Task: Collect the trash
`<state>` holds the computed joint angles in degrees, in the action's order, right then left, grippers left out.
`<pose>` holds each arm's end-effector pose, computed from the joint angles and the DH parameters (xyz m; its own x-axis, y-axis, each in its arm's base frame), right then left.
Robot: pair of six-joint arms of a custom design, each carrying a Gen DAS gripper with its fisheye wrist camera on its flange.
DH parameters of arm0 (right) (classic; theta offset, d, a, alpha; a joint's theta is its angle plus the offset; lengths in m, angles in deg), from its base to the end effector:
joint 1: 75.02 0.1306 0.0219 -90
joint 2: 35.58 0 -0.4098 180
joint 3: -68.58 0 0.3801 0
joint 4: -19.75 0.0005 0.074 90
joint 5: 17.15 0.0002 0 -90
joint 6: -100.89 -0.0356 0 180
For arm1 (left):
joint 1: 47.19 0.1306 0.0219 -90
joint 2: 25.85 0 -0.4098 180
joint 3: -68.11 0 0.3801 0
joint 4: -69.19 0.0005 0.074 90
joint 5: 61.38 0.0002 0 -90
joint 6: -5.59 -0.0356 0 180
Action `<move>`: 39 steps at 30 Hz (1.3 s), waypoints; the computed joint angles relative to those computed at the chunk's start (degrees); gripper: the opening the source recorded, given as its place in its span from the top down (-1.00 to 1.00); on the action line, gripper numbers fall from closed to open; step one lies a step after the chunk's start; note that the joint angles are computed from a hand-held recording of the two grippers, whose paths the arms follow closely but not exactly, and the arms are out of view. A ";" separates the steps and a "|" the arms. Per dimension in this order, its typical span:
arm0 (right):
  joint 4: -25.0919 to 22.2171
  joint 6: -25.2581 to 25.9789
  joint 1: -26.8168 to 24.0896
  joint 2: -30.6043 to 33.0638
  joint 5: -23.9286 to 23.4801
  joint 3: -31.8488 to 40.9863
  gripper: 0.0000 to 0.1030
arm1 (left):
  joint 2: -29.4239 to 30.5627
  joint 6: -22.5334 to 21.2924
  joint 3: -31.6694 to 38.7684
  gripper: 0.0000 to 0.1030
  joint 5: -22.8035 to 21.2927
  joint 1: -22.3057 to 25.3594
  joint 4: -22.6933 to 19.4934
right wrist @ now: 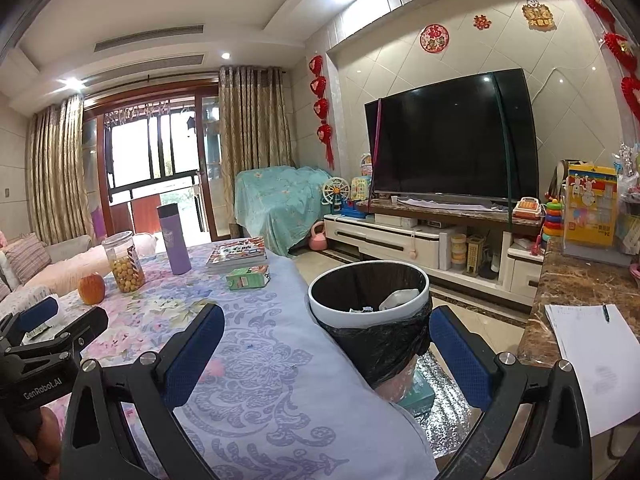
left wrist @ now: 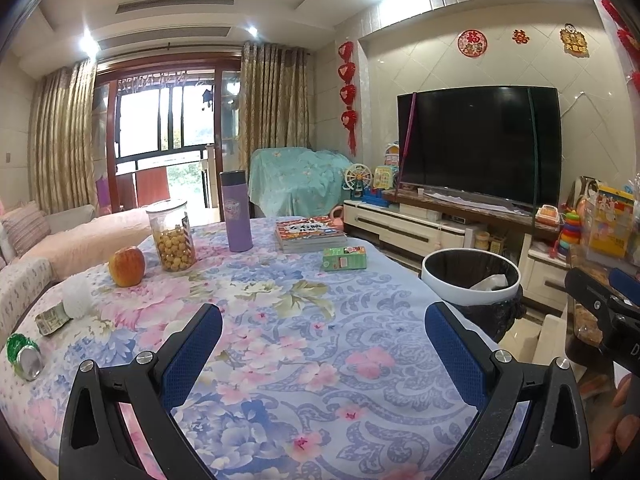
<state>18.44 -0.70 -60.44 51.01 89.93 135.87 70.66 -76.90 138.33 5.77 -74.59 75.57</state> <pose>0.4453 0.1045 0.3758 -0.3286 0.1130 -0.9377 0.0934 0.9918 0.0868 0.4585 -0.2226 0.3328 -0.3128 0.0265 -0.9494 0.0596 0.9982 0.0082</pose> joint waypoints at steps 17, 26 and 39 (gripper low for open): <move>-0.40 0.15 -0.07 -0.07 -0.40 0.27 -1.00 | 0.00 -0.19 -0.24 -0.99 0.77 0.32 0.14; -0.66 0.00 -0.04 -0.02 -0.47 0.41 -1.00 | 0.21 -0.18 -0.04 -0.99 1.03 0.45 -0.27; -0.65 -0.19 0.17 0.44 -0.76 0.44 -1.00 | 0.78 -0.06 0.42 -0.99 1.87 0.92 -0.88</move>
